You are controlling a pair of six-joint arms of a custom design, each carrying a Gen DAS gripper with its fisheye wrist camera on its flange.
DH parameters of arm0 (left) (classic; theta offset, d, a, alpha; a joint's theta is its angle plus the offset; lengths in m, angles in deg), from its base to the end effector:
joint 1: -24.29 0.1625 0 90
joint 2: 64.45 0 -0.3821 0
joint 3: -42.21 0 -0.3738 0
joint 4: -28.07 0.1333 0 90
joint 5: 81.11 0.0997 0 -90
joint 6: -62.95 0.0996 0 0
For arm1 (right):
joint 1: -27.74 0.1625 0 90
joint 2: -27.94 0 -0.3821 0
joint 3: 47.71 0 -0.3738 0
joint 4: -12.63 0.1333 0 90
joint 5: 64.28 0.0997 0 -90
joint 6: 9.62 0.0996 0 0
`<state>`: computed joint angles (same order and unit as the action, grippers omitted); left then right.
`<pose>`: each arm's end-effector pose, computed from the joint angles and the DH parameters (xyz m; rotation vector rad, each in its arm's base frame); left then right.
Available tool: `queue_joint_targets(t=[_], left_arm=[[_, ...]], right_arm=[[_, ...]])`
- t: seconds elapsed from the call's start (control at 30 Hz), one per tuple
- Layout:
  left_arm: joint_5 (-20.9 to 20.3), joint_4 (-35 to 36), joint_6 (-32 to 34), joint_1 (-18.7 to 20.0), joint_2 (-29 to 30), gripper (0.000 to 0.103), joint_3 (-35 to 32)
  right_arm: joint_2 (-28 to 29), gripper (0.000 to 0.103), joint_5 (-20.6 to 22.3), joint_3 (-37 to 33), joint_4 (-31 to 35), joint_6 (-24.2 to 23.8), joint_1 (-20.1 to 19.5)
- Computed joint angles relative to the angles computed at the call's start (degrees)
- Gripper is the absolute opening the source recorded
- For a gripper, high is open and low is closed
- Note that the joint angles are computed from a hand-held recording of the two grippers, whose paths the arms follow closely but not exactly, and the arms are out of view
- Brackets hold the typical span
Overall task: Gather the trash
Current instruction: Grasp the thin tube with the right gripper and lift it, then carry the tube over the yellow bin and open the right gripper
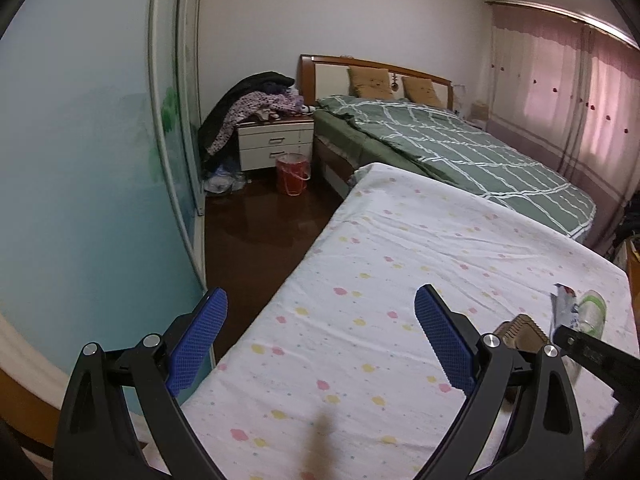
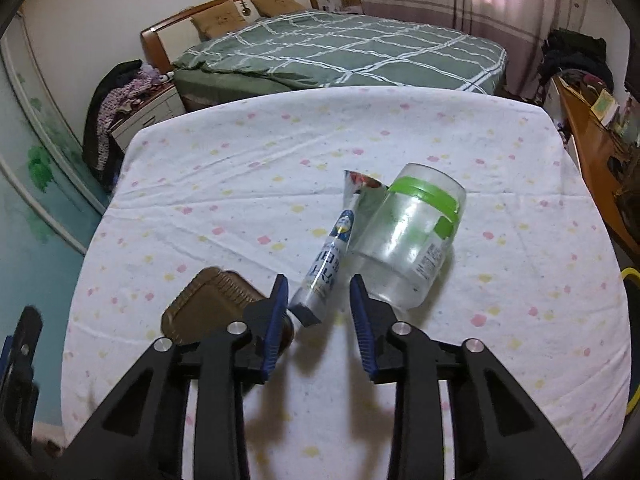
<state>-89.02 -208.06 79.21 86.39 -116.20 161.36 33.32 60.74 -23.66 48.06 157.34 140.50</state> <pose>0.0117 -0.4736 0.2126 -0.4111 1.7180 -1.3001 0.3218 -0.5703 -0.1732 0.6015 -2.4350 0.6228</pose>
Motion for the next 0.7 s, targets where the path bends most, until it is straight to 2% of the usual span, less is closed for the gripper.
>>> queue_joint_targets(t=[0.13,0.2,0.33,0.57,0.7], left_arm=[[-0.96,3.8,-4.45,-0.04,-1.21,0.094,1.75],[-1.6,5.1,-5.74,0.19,-1.53,0.094,2.07],[-1.87,4.44,-4.84,0.23,-1.19,0.094,1.77],[-2.24,3.61,-3.59,0.35,-0.91,0.094,1.45],[-3.16,1.92,-1.75,0.17,-0.6,0.094,1.48]], right_arm=[[3.47,0.009,1.19,-6.13,3.16,0.08,0.11],[2.43,0.006,0.78,-4.15,1.92,-0.06,0.07],[-3.81,0.004,-1.78,6.41,-3.85,-0.57,0.57],[-19.56,0.004,-8.38,29.62,-17.09,-2.55,0.89],[-27.66,0.004,-8.96,40.61,-23.96,-3.2,-0.51]])
